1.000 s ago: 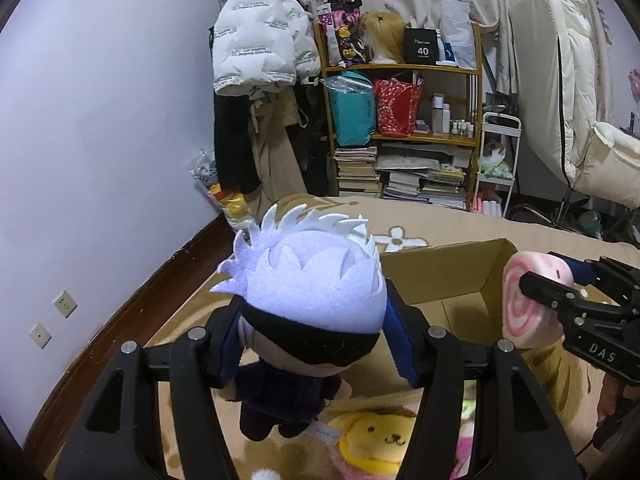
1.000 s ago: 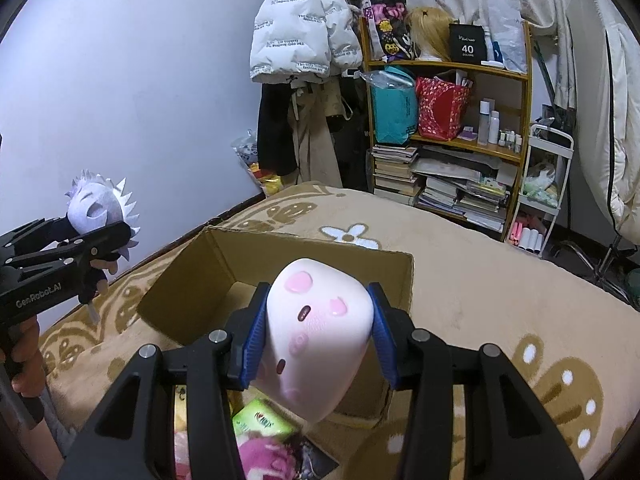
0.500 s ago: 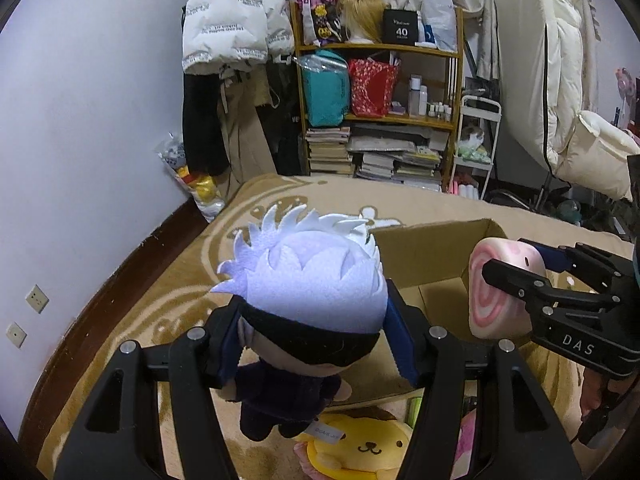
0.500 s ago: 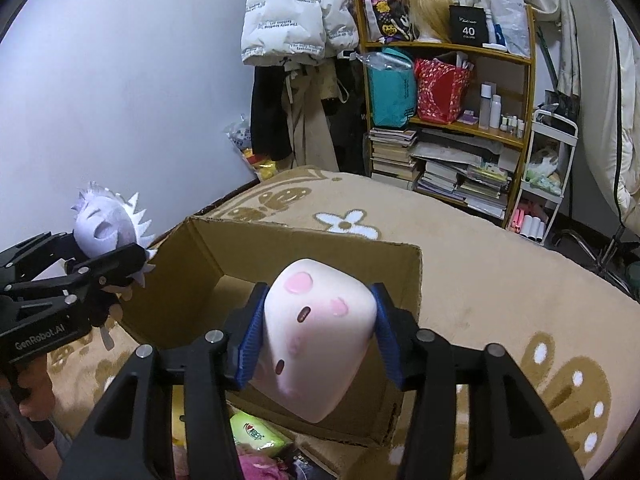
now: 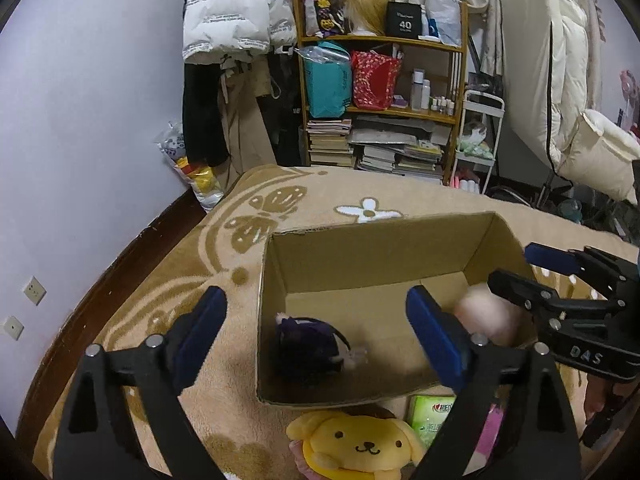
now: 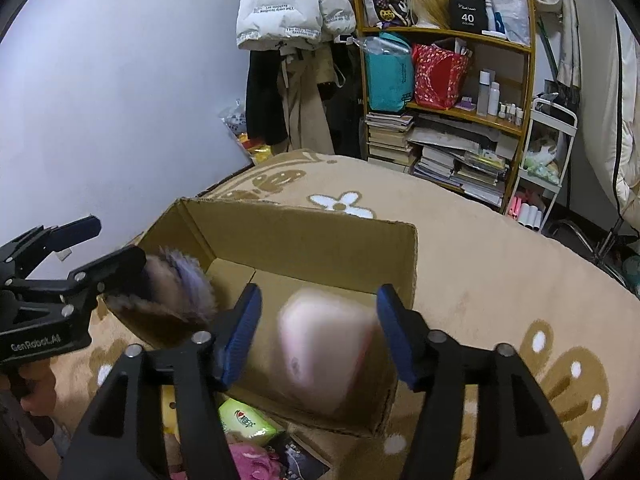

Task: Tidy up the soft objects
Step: 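Carry the doll with the left tool while the right tool carries the pig cushion into the box, then move both open tools back toward the remaining toys beside the box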

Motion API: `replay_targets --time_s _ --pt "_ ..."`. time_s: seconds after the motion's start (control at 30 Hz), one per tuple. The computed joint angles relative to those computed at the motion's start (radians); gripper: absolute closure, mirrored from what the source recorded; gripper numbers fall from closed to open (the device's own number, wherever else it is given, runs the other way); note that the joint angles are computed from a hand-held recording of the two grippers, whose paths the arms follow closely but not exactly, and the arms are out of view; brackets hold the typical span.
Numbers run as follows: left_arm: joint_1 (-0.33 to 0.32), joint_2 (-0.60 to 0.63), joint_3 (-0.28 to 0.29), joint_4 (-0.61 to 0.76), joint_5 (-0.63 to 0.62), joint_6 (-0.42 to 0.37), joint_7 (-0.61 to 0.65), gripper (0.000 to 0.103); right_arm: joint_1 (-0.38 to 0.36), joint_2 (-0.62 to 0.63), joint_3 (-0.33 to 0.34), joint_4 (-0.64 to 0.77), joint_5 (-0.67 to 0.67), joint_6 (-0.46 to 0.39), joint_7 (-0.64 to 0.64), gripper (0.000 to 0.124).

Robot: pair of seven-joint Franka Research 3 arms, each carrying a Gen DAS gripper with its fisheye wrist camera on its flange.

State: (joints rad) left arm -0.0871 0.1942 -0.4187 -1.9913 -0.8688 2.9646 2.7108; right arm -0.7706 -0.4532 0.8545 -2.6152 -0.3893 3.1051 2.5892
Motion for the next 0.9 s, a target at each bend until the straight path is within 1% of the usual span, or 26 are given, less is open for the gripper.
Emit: replay_targets --time_s 0.07,0.1,0.13,0.17,0.2,0.23,0.3,0.33,0.43,0.6,0.7,0.8,0.9 --pt "-0.003 -0.003 0.007 0.001 0.011 -0.006 -0.023 0.012 -0.001 -0.023 0.001 -0.009 0.006 0.007 0.012 0.037" --pt "-0.007 -0.004 0.013 0.000 0.026 -0.008 -0.039 0.012 0.002 -0.039 -0.001 -0.016 0.013 0.014 0.016 0.033" --pt "-0.010 -0.007 0.017 -0.002 0.039 -0.007 -0.052 0.011 0.013 -0.051 -0.010 -0.022 0.025 0.014 0.014 0.032" --pt "-0.009 -0.012 0.018 -0.007 0.044 -0.002 -0.056 0.009 0.029 -0.059 -0.022 -0.025 0.038 0.008 0.009 0.029" --pt "-0.007 -0.017 0.016 -0.011 0.042 0.003 -0.053 0.007 0.042 -0.065 -0.032 -0.027 0.050 -0.002 0.006 0.022" --pt "-0.005 -0.024 0.013 -0.018 0.035 0.011 -0.044 0.003 0.051 -0.073 -0.039 -0.028 0.058 -0.011 0.007 0.021" --pt "0.005 -0.043 0.002 -0.031 -0.013 0.027 0.000 0.003 0.058 -0.108 -0.039 -0.036 0.068 -0.026 0.026 0.021" --pt "0.005 -0.053 0.003 -0.038 -0.033 0.031 0.017 0.003 0.072 -0.116 -0.050 -0.041 0.071 -0.027 0.026 0.021" --pt "-0.020 -0.082 0.040 -0.059 -0.014 0.021 -0.003 0.003 0.115 -0.138 -0.079 -0.055 0.082 -0.044 0.026 0.021" --pt "-0.056 -0.142 0.095 -0.102 -0.046 0.007 0.010 0.003 0.181 -0.179 -0.113 -0.082 0.092 -0.065 0.047 0.021" --pt "-0.083 -0.176 0.135 -0.134 -0.018 0.004 -0.011 0.002 0.219 -0.211 -0.124 -0.104 0.104 -0.066 0.067 0.021" --pt "-0.103 -0.205 0.172 -0.165 0.030 -0.006 -0.056 0.002 0.274 -0.230 -0.149 -0.131 0.125 -0.058 0.073 0.021" --pt "-0.114 -0.237 0.208 -0.197 0.100 -0.034 -0.136 0.002 0.289 -0.270 -0.130 -0.151 0.146 -0.059 0.098 0.021"
